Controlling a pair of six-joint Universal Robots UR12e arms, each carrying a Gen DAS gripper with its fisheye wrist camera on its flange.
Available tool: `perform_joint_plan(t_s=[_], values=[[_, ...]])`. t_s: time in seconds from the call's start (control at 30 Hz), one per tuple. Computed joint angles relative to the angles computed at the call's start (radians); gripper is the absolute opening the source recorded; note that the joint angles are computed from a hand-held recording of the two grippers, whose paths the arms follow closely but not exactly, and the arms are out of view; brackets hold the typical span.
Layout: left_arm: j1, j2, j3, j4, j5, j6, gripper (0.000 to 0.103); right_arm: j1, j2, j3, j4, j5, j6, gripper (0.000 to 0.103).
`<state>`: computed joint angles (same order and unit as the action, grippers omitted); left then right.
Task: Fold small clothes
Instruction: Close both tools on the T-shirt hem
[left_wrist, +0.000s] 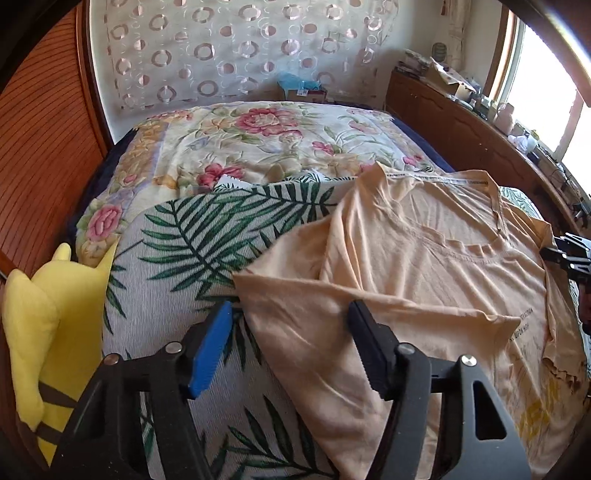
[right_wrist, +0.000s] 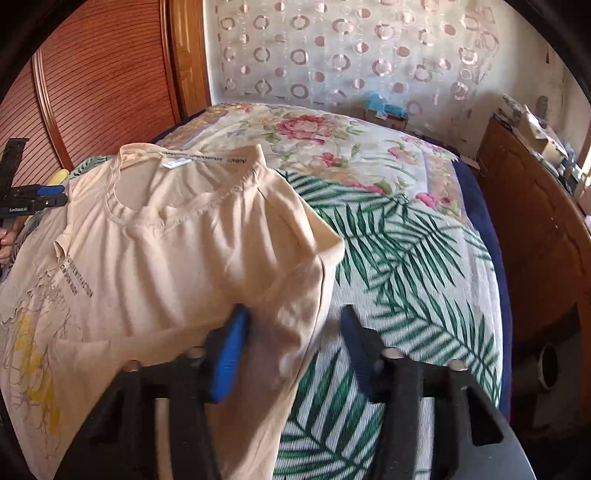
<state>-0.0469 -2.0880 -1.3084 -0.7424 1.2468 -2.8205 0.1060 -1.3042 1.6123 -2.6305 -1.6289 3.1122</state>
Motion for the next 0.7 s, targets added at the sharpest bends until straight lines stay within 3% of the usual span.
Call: perform_joint_plan(t_s=[0.1, 0.17, 0.2, 0.23, 0.3, 0.4, 0.5, 0.7], values=[[0.003, -0.014, 0.021, -0.001, -0.004, -0.013, 0.050, -0.008, 0.014, -0.014, -0.004, 0.015, 0.030, 0.036], [0.008, -0.021, 0.030, -0.001, -0.022, -0.041, 0.023, -0.011, 0.019, -0.018, -0.013, 0.025, 0.049, 0.019], [0.014, -0.025, 0.039, -0.021, -0.054, -0.048, 0.016, -0.013, 0.020, -0.019, -0.013, 0.038, 0.053, 0.008], [0.017, -0.026, 0.044, -0.042, -0.082, -0.044, 0.009, -0.018, 0.020, -0.019, -0.013, 0.065, 0.051, 0.007], [0.013, -0.021, 0.040, -0.051, -0.086, -0.038, 0.007, -0.013, 0.021, -0.018, -0.025, 0.067, 0.040, 0.007], [0.006, 0.011, -0.004, 0.015, -0.075, -0.032, 0.006, -0.001, 0.006, -0.001, -0.063, 0.034, 0.036, 0.006], [0.005, 0.071, -0.080, 0.129, -0.093, -0.046, 0.006, 0.013, -0.025, 0.031, -0.138, 0.028, 0.041, 0.006], [0.017, 0.196, -0.227, 0.232, -0.147, -0.011, 0.006, 0.045, -0.108, 0.125, -0.243, 0.016, 0.018, 0.005]])
